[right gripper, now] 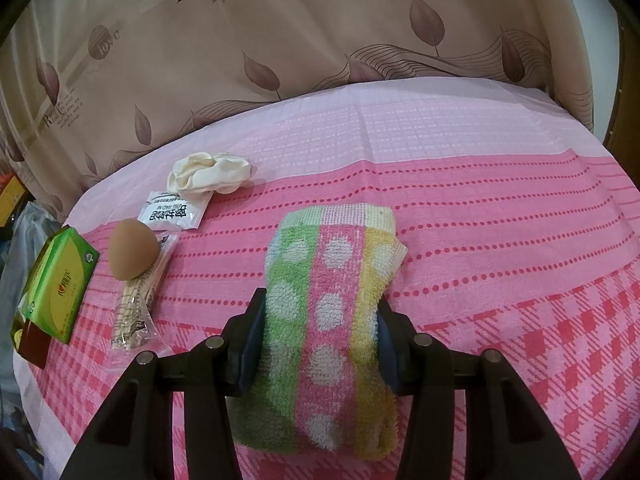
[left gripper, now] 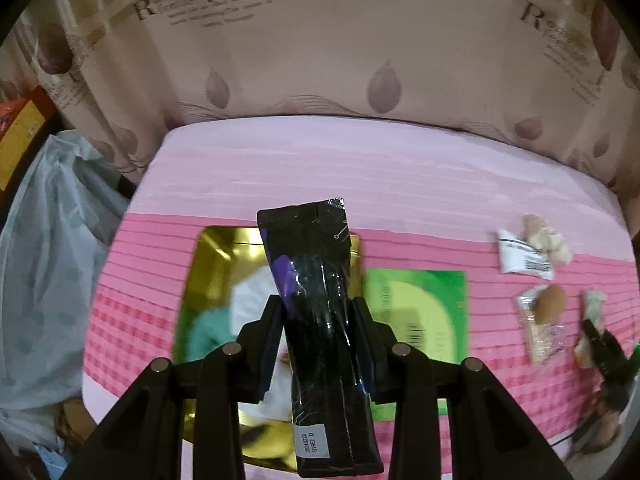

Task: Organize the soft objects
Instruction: 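Carry the black tube over the tray and open the left tool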

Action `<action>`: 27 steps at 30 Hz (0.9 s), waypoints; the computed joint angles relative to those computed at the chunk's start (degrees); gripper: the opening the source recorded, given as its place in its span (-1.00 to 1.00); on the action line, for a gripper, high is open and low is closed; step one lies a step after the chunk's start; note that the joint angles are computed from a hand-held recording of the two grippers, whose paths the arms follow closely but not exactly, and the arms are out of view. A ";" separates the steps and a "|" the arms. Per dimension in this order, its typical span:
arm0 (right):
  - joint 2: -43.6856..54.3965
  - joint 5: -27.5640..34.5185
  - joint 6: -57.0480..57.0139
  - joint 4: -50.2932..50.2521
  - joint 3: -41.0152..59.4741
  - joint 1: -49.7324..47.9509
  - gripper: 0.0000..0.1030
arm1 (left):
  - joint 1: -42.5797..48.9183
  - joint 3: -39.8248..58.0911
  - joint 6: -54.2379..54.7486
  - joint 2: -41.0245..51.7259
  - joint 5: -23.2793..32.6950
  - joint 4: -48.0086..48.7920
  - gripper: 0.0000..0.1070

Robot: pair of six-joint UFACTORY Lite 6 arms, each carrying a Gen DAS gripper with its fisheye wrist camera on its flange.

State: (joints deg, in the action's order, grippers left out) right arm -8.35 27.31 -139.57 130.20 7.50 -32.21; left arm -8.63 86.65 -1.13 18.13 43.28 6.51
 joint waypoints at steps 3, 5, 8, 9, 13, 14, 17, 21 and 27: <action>-0.05 -0.30 -0.41 0.56 0.04 0.33 -0.12 | 2.71 1.32 2.87 2.25 -0.70 0.63 -0.35; -0.13 -0.54 -0.58 0.84 0.09 0.59 -0.12 | 4.08 1.84 4.42 3.80 -1.63 1.43 -0.35; -0.01 -0.83 -1.37 1.91 0.17 1.13 -0.12 | 6.03 3.42 6.45 6.81 -2.28 1.85 -0.35; -0.06 -0.93 -1.53 2.10 0.16 1.21 -0.12 | 6.64 4.04 7.82 7.89 -2.11 1.32 -0.35; -0.16 -1.38 -2.44 3.38 0.13 1.86 -0.12 | 8.13 4.91 9.46 10.85 -2.94 3.14 -0.35; -0.13 -1.45 -2.66 3.52 0.14 1.84 -0.12 | 8.53 4.70 10.29 11.13 -3.45 3.11 -0.35; -0.13 -1.83 -3.60 4.93 0.16 2.53 -0.12 | 9.33 4.34 10.65 11.87 -4.71 4.38 -0.35; -0.74 -2.58 -4.33 6.35 -0.07 3.38 -0.12 | 10.58 5.51 11.50 14.32 -4.65 4.43 -0.35; -1.47 -3.97 -5.82 9.10 -0.16 5.08 -0.11 | 12.32 5.95 12.59 16.90 -5.53 3.57 -0.35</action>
State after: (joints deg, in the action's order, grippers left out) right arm -9.81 23.34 -145.40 139.30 7.33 -27.13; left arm 3.69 92.61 11.47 35.03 37.76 10.07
